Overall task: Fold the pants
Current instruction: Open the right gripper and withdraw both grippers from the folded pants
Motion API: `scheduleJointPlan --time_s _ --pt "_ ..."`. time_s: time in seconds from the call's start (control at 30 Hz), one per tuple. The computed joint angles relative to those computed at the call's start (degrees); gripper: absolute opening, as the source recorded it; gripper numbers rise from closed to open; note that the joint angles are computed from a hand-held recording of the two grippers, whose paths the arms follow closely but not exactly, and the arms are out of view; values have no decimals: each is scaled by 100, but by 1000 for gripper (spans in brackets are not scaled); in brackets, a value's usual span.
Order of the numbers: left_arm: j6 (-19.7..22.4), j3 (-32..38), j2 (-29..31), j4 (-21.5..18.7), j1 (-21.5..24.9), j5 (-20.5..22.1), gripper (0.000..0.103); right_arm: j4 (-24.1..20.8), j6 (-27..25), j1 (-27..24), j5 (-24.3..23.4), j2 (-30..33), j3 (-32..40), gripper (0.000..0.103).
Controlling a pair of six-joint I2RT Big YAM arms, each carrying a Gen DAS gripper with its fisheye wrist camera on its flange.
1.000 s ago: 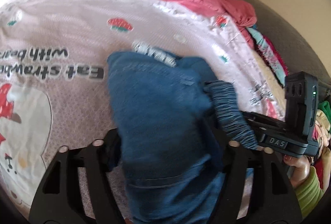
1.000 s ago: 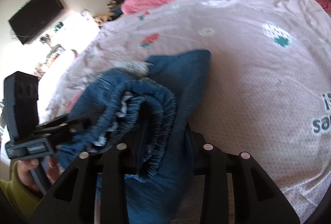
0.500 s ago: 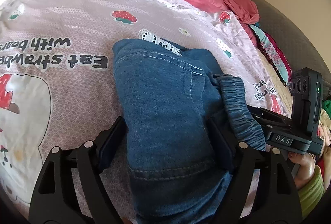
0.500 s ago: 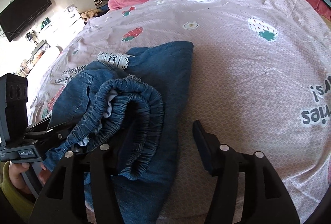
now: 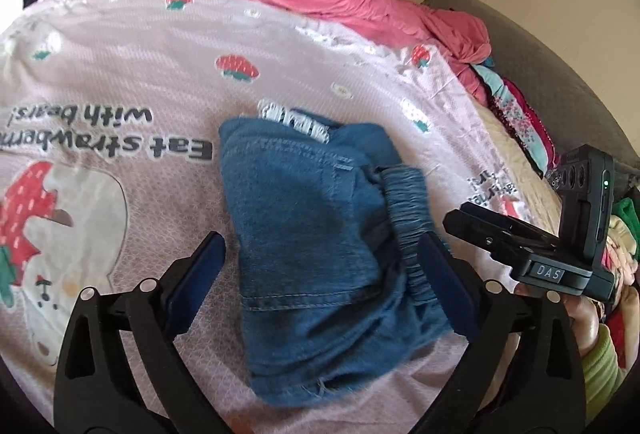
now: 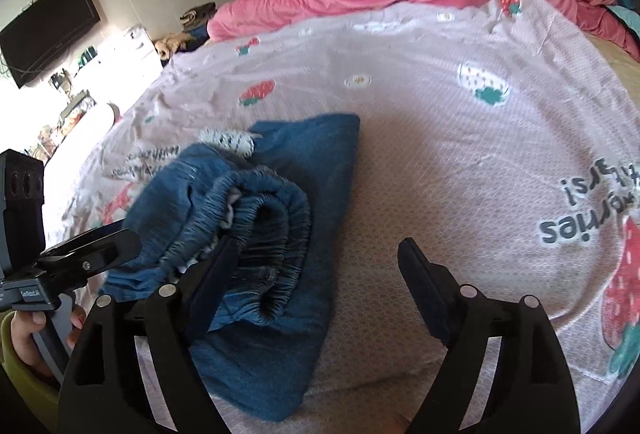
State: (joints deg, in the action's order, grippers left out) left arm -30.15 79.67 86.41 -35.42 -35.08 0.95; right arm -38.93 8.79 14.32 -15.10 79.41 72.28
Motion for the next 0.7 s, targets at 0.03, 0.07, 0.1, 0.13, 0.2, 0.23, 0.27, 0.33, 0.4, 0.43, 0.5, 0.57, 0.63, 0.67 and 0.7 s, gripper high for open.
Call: scheduleJointPlan --time_s 0.03,0.07,0.1,0.13,0.2,0.23,0.27,0.33,0.4,0.43,0.5,0.57,0.63,0.67,0.7 --pt "8 -12 -56 11 -27 -64 93 30 9 6 14 -32 -8 95" --pt "4 -30 -101 19 -43 -108 93 59 -5 4 21 -88 -26 95" --pt "-16 -65 -167 36 -62 -159 93 61 -12 5 49 -127 -29 95" --pt "-24 -95 -211 51 -71 -180 93 60 -10 1 71 -152 -29 95" --pt "-50 -159 -314 90 -86 -249 93 120 23 -18 81 -249 -68 98" --pt "-66 -184 -374 86 -106 -333 93 138 29 -23 96 -295 -87 98" --pt "-67 -190 -403 70 -110 -371 93 140 25 -33 114 -321 -90 98" --pt "-59 -205 -478 25 -142 -494 93 160 13 -43 146 -406 -132 98" --pt "-23 -198 -525 -46 -174 -569 93 231 25 -35 185 -532 -205 98" --pt "-15 -204 -568 -82 -211 -669 93 252 20 -30 205 -582 -235 98" --pt "-18 -248 -640 -92 -251 -798 93 317 20 -8 250 -736 -313 98" --pt "-34 -272 -707 -152 -312 -945 93 387 30 13 273 -900 -407 98" --pt "0 -303 -766 -192 -355 -1005 94 436 12 42 324 -1062 -491 98" --pt "15 -322 -804 -223 -389 -1064 94 488 -7 63 367 -1178 -560 98" --pt "13 -339 -840 -251 -426 -1134 94 516 -34 79 400 -1265 -610 98"
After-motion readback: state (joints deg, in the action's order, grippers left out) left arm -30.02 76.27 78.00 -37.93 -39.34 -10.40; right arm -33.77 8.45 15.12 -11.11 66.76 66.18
